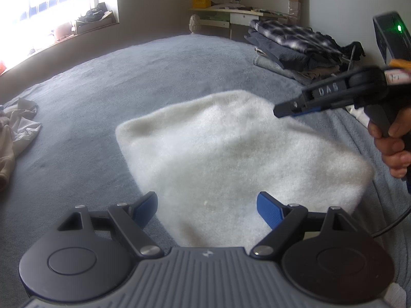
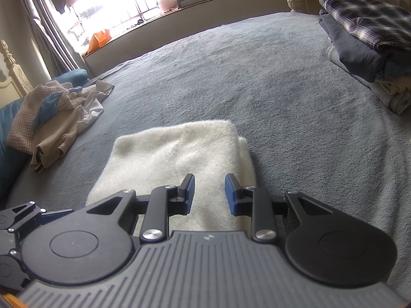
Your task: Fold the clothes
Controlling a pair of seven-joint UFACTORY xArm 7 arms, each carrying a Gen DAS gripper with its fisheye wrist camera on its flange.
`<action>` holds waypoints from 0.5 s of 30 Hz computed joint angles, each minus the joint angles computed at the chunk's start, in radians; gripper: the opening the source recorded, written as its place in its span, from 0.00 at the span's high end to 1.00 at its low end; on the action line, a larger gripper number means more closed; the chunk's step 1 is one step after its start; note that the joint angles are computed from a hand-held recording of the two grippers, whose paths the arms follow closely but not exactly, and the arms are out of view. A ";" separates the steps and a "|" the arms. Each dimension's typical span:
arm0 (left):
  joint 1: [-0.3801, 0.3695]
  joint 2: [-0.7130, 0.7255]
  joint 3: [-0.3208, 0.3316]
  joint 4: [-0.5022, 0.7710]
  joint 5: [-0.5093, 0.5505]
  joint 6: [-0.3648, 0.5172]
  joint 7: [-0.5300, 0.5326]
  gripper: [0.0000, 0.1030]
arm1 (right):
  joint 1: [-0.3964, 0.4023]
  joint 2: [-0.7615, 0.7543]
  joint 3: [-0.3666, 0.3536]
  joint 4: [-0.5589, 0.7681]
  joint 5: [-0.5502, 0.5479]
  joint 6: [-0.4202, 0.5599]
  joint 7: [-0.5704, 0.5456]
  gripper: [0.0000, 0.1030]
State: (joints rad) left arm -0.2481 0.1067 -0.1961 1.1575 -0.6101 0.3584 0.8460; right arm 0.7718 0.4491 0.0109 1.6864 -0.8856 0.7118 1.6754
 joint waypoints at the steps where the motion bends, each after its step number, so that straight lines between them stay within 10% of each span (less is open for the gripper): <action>1: -0.005 0.005 0.006 0.007 0.030 0.002 -0.030 0.14 | 0.001 -0.004 -0.002 -0.005 -0.002 0.001 0.004 0.76; 7: -0.026 0.034 0.029 0.054 0.233 0.038 -0.214 0.13 | -0.013 -0.072 -0.011 -0.090 -0.088 -0.027 0.091 0.67; 9: -0.033 0.048 0.034 0.074 0.301 0.072 -0.277 0.12 | -0.042 -0.095 0.000 -0.130 -0.092 -0.068 0.126 0.50; 15: -0.039 0.068 0.036 0.120 0.411 0.135 -0.372 0.10 | -0.146 -0.119 0.009 -0.275 -0.004 -0.350 0.276 0.39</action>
